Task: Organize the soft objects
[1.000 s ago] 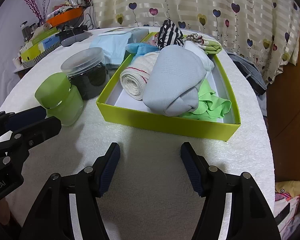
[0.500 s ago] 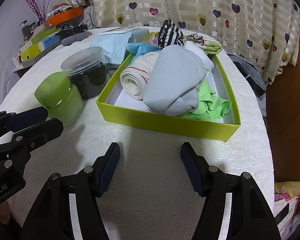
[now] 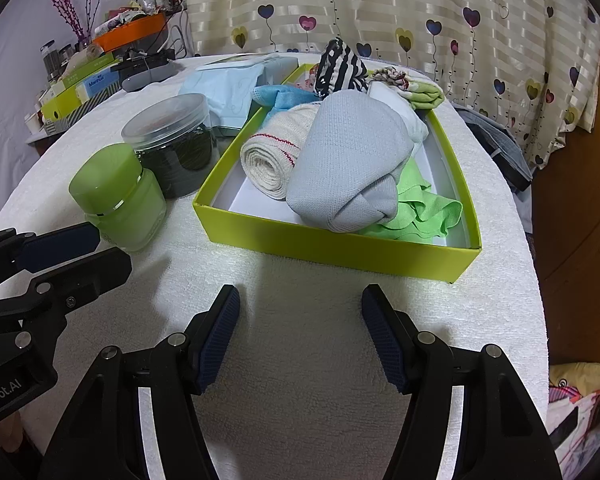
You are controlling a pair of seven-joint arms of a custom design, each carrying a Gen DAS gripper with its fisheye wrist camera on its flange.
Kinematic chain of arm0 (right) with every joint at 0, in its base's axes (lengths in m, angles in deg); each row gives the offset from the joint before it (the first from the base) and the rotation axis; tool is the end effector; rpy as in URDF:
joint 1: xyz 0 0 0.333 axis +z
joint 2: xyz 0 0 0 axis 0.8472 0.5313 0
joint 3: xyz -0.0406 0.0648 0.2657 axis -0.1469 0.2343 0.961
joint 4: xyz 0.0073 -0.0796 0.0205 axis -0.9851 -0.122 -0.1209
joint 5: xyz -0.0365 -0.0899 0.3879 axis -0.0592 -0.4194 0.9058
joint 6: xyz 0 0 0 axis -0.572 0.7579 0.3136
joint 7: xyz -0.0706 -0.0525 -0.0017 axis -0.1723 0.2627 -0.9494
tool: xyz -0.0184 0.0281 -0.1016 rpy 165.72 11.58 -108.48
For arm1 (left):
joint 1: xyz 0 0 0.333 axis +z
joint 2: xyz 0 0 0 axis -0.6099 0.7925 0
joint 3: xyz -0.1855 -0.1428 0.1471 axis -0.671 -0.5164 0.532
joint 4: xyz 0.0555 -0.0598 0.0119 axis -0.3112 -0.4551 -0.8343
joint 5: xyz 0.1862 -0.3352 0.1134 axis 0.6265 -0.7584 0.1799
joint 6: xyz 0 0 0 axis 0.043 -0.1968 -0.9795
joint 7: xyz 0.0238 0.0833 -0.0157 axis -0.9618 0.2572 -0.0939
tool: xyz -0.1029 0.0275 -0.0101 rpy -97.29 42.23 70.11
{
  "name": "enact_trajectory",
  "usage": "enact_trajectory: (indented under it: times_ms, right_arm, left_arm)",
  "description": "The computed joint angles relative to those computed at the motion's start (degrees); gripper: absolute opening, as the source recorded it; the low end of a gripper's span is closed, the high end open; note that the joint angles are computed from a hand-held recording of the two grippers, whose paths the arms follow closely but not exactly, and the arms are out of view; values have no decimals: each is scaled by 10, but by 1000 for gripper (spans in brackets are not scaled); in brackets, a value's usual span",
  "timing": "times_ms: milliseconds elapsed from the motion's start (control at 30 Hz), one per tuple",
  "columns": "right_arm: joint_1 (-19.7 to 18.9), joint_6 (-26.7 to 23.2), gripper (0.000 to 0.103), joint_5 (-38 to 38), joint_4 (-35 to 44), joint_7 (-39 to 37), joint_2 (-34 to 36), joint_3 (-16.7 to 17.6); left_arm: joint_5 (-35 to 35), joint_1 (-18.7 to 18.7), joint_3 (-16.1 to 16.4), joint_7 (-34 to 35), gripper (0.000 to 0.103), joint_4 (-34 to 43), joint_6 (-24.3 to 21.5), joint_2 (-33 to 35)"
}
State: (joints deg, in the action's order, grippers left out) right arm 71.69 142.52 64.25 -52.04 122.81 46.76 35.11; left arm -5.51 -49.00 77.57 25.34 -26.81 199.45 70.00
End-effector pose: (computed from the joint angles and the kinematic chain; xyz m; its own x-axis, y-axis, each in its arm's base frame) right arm 0.6735 0.2650 0.3676 0.4123 -0.9099 -0.0451 -0.7303 -0.3006 -0.6134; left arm 0.6162 -0.1731 0.3975 -0.0182 -0.9975 0.0688 -0.7665 -0.0303 -0.6415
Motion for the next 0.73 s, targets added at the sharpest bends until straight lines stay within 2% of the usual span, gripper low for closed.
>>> enact_trajectory:
  times_ms: [733]
  right_arm:
    - [1,1,64,0,-1,1,-1,-1]
  left_arm:
    - [-20,-1,-1,26,38,5,0,6]
